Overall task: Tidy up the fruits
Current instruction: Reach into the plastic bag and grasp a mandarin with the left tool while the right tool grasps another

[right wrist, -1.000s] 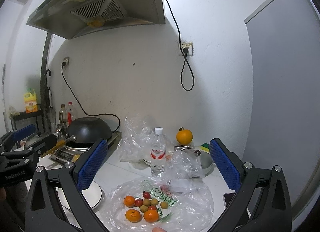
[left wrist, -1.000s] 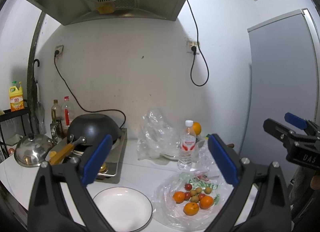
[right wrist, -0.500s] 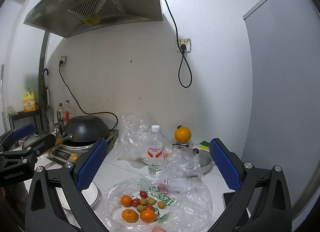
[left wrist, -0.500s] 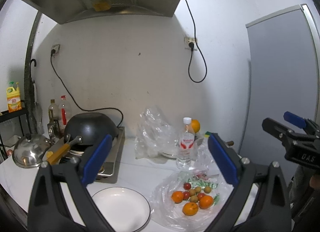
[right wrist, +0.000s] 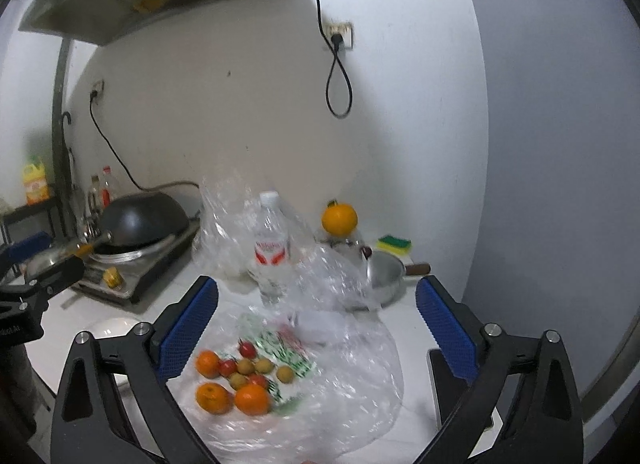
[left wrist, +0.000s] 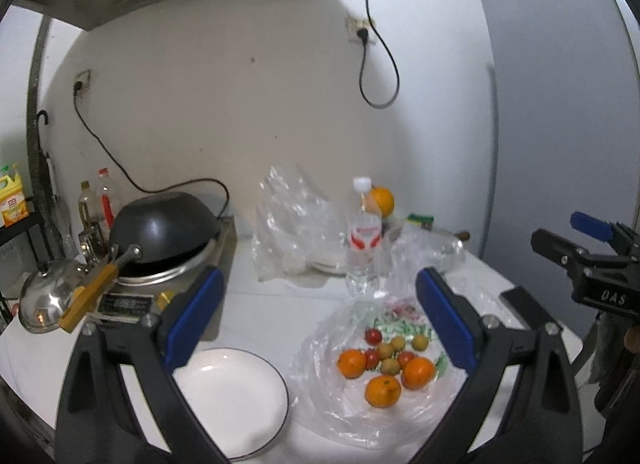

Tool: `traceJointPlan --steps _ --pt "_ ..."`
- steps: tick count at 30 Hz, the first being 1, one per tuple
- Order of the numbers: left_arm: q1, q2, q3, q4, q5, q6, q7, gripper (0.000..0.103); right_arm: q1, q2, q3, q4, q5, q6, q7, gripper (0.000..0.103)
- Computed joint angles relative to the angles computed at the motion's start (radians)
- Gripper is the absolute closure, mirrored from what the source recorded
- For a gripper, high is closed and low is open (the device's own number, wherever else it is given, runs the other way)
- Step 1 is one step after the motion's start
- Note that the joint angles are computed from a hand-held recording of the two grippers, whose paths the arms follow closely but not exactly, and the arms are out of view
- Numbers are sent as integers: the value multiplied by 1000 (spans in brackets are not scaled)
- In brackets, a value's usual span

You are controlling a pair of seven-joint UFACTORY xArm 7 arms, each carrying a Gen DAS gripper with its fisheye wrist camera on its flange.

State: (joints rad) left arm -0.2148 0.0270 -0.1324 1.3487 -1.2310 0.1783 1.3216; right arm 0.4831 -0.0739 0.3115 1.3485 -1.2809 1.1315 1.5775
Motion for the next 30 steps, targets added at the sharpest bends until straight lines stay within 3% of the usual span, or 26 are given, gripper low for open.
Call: traceJointPlan --steps 7,14,20,22,27,30 --pt "-6 89 -29 6 313 -12 -235 5 -36 -7 -31 -64 43 -109 -10 9" --pt "24 139 -74 7 478 59 -344 6 -80 -14 -56 -121 91 -235 -15 14" --pt "12 185 -70 16 648 131 -457 6 -112 -15 -69 -165 123 -325 -27 17" --pt "7 203 -69 20 706 149 -486 16 -122 -15 -76 -179 139 -357 -33 19" --pt "-13 253 -55 40 862 180 -570 19 -143 -6 -85 -197 164 -420 -49 21" --pt "-10 276 -57 54 915 221 -602 30 -150 4 -89 -199 164 -452 -52 22"
